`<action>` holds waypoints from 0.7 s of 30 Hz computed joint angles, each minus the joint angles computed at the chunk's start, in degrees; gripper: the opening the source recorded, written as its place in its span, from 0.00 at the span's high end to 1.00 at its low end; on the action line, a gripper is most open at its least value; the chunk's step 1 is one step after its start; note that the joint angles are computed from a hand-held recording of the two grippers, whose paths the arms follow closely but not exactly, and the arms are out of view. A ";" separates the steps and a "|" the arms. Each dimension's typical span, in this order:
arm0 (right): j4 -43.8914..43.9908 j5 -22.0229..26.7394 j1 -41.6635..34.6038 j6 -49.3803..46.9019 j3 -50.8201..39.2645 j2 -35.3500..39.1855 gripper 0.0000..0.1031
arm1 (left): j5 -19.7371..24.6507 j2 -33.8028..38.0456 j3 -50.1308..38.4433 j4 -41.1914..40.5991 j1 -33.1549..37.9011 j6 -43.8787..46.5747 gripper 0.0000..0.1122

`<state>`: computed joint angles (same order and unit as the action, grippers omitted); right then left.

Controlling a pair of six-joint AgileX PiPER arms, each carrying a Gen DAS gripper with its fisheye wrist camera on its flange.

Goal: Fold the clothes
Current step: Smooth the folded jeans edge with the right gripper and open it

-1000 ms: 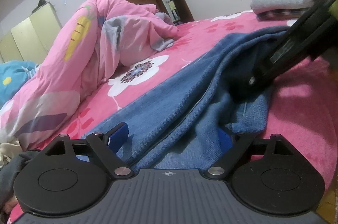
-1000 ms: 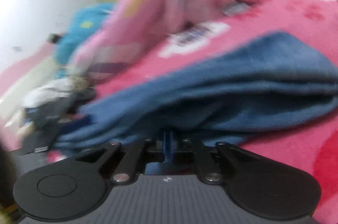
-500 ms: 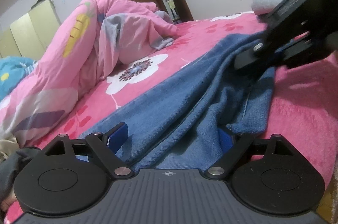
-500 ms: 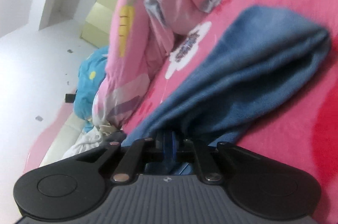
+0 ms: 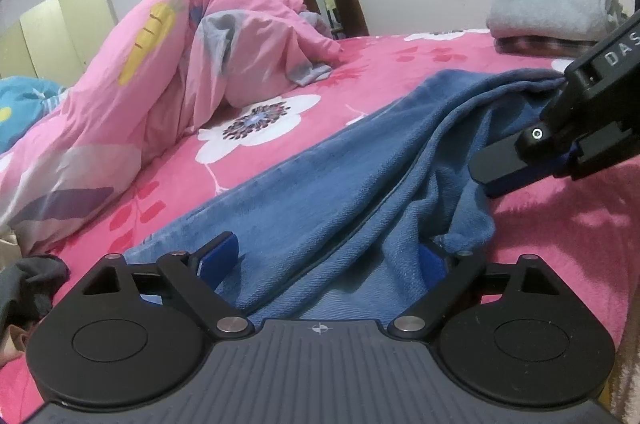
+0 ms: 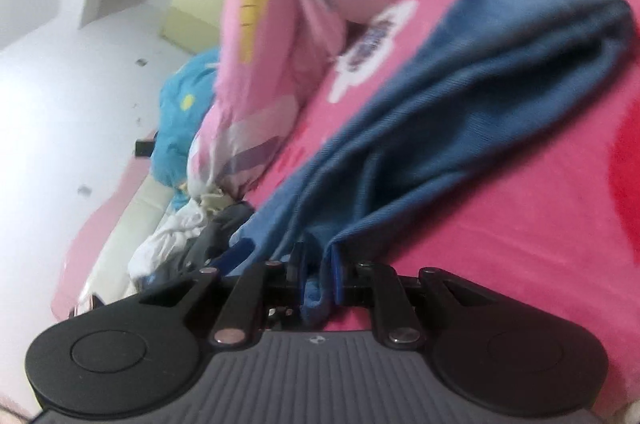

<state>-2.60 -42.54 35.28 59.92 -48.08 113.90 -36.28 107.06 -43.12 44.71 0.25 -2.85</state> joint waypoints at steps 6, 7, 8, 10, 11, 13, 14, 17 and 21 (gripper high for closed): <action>0.78 3.37 0.17 -3.39 -2.69 0.78 0.86 | -0.07 -1.07 0.51 1.58 0.41 -1.31 0.19; 0.77 4.41 0.09 -3.56 -3.10 0.83 0.86 | -0.05 -1.15 0.53 1.66 0.42 -1.27 0.19; 1.27 3.80 0.31 -3.73 -2.57 0.56 0.86 | 0.18 -1.04 0.33 1.50 0.31 -1.23 0.19; 2.45 2.34 0.80 -4.55 -1.02 -0.37 0.86 | 1.09 -0.84 -0.36 1.39 -0.02 -1.99 0.18; 3.48 1.20 1.12 -6.03 0.90 -1.75 0.86 | 1.69 -0.80 -0.83 2.07 -0.04 -3.18 0.18; 4.87 -0.15 1.47 -8.20 4.43 -4.23 0.86 | 2.76 -0.75 -1.69 3.49 -0.03 -5.54 0.18; 5.02 0.33 1.47 -8.41 5.52 -4.99 0.86 | 3.04 -0.83 -1.88 4.24 0.08 -6.53 0.18; 5.01 7.47 0.96 -7.37 3.54 -3.98 0.87 | 3.64 -0.95 -2.11 4.94 0.09 -7.76 0.18; 4.60 1.85 0.76 -6.77 2.00 -0.57 0.86 | 3.56 -1.42 -1.38 3.67 -0.12 -5.76 0.18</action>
<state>2.00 -40.70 36.04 53.15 -46.08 113.32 -32.71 105.64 -44.50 48.39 0.13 -8.61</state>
